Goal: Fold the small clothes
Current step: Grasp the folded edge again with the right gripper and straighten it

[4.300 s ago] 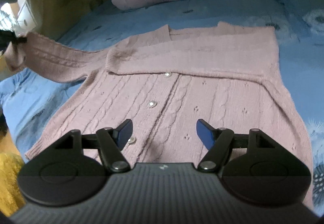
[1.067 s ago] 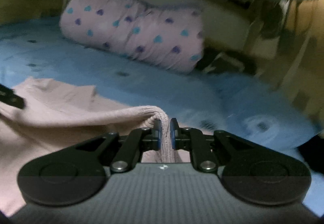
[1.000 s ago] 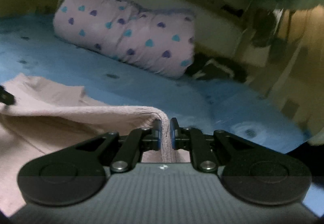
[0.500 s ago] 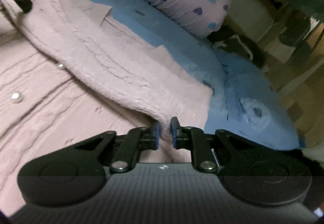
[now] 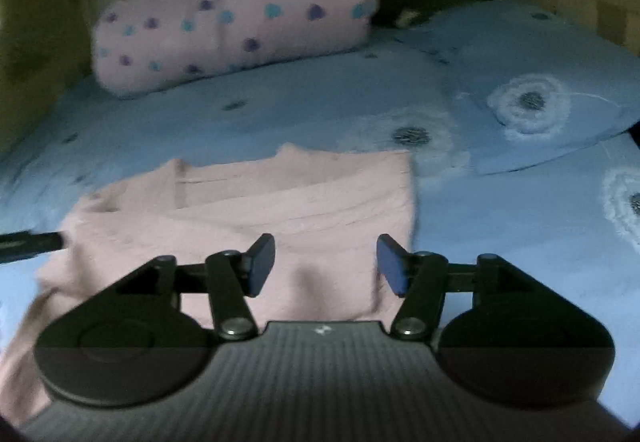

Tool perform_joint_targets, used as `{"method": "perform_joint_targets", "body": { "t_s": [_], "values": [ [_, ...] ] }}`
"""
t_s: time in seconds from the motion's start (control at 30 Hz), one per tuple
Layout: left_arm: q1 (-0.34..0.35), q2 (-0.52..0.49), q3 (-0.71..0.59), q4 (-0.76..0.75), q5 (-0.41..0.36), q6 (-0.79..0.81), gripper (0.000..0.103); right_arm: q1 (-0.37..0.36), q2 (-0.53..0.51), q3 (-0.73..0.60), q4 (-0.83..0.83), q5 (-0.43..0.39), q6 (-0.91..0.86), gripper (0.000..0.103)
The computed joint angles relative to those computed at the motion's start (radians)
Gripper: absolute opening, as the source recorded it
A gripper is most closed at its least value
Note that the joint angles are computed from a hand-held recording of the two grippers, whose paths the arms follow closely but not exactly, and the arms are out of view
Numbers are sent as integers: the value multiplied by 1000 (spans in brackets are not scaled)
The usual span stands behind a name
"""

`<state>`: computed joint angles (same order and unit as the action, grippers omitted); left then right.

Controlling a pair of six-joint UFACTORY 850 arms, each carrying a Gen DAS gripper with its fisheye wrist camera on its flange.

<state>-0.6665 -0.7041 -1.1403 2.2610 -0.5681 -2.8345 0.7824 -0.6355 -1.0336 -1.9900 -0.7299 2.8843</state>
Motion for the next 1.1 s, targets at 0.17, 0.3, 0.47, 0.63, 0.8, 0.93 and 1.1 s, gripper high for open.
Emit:
{"method": "perform_joint_targets", "body": {
  "t_s": [0.17,0.3,0.47,0.63,0.8,0.93,1.1],
  "values": [
    [2,3,14,91,-45,-79,61,-57,-69,-56,-76,100,50,55],
    [6,1,23,210,-52,-185,59,-54,-80,-68,-142,137,25,21],
    [8,-15,11,276,-51,-229,60,-18,-46,-48,-93,-12,1,18],
    [26,-60,-46,196,46,-170,60,15,-69,-75,67,-247,-129,18],
    [19,-106,-113,-147,71,167,61,-31,-110,-109,78,-100,-150,18],
    [35,-100,-98,-99,92,92,61,-49,-167,-153,171,-53,-255,22],
    [28,-72,-78,-103,95,79,62,-41,-166,-155,189,-70,-258,25]
  ]
}}
